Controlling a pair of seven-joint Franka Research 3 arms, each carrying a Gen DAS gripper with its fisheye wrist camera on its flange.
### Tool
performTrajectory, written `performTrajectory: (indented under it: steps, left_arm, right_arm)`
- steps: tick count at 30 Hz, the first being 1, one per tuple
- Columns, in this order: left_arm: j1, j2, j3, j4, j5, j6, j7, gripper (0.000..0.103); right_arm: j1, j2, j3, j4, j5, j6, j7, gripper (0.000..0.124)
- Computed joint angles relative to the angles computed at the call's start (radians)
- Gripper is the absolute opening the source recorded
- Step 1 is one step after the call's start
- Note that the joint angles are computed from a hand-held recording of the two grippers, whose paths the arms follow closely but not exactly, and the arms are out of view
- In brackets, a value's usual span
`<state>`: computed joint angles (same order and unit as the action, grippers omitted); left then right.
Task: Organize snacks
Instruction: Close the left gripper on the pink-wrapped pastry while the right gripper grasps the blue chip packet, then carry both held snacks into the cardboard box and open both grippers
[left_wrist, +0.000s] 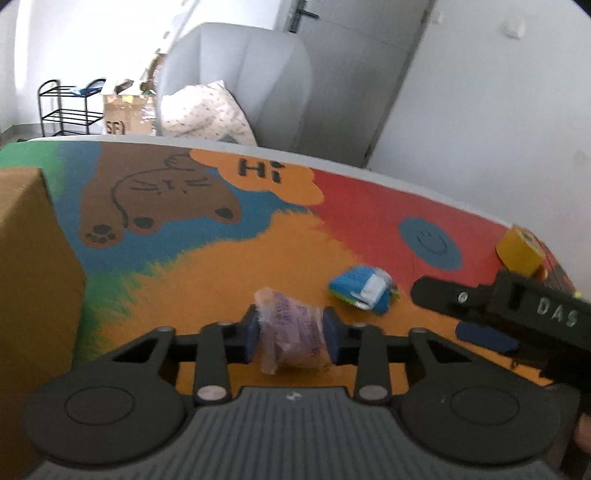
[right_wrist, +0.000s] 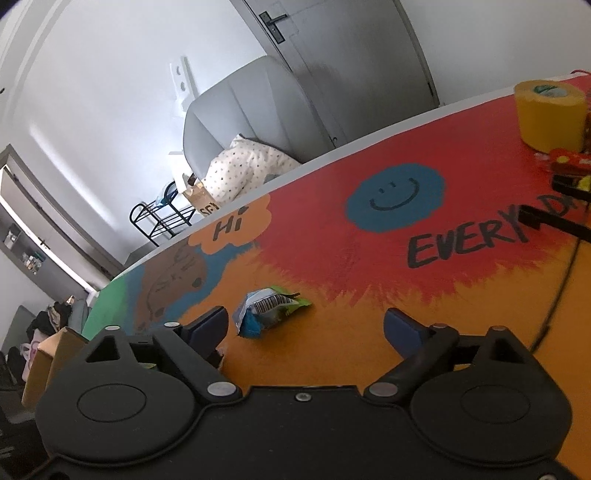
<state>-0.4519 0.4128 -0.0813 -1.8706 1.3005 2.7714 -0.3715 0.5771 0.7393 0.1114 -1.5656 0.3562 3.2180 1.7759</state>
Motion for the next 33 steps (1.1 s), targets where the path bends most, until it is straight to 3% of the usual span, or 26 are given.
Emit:
performTrajectory:
  steps: [9,13,16,18,19,21,26,33]
  left_arm:
    - [0.019,-0.026,0.002,-0.021,0.039,-0.012,-0.065,0.023]
    - [0.03,-0.03,0.001,-0.027,0.065,0.002,-0.095,0.022]
    - [0.037,-0.033,-0.001,-0.034,0.079,0.009,-0.113,0.022]
    - [0.039,-0.036,-0.004,-0.039,0.084,0.008,-0.122,0.022]
    - [0.04,-0.039,-0.006,-0.042,0.084,0.006,-0.122,0.022]
    - [0.041,-0.045,-0.01,-0.05,0.088,0.004,-0.128,0.021]
    - [0.045,-0.069,-0.022,-0.075,0.097,0.0,-0.136,0.02]
    - [0.052,-0.133,-0.049,-0.133,0.146,-0.012,-0.178,0.02]
  right_arm:
    - [0.015,0.076,-0.008,0.133,-0.032,-0.067,-0.005,0.087]
    - [0.083,0.109,-0.096,0.203,-0.066,-0.121,0.038,0.083]
    - [0.126,0.129,-0.153,0.239,-0.107,-0.153,0.074,0.07]
    - [0.187,0.129,-0.239,0.244,-0.162,-0.19,0.129,0.051]
    - [0.184,0.123,-0.236,0.238,-0.172,-0.199,0.129,0.032]
    - [0.144,0.097,-0.181,0.201,-0.182,-0.185,0.115,0.027]
    - [0.148,0.018,-0.171,0.068,-0.193,-0.098,0.114,0.021]
    - [0.213,-0.062,-0.228,-0.057,-0.164,-0.037,0.127,0.021]
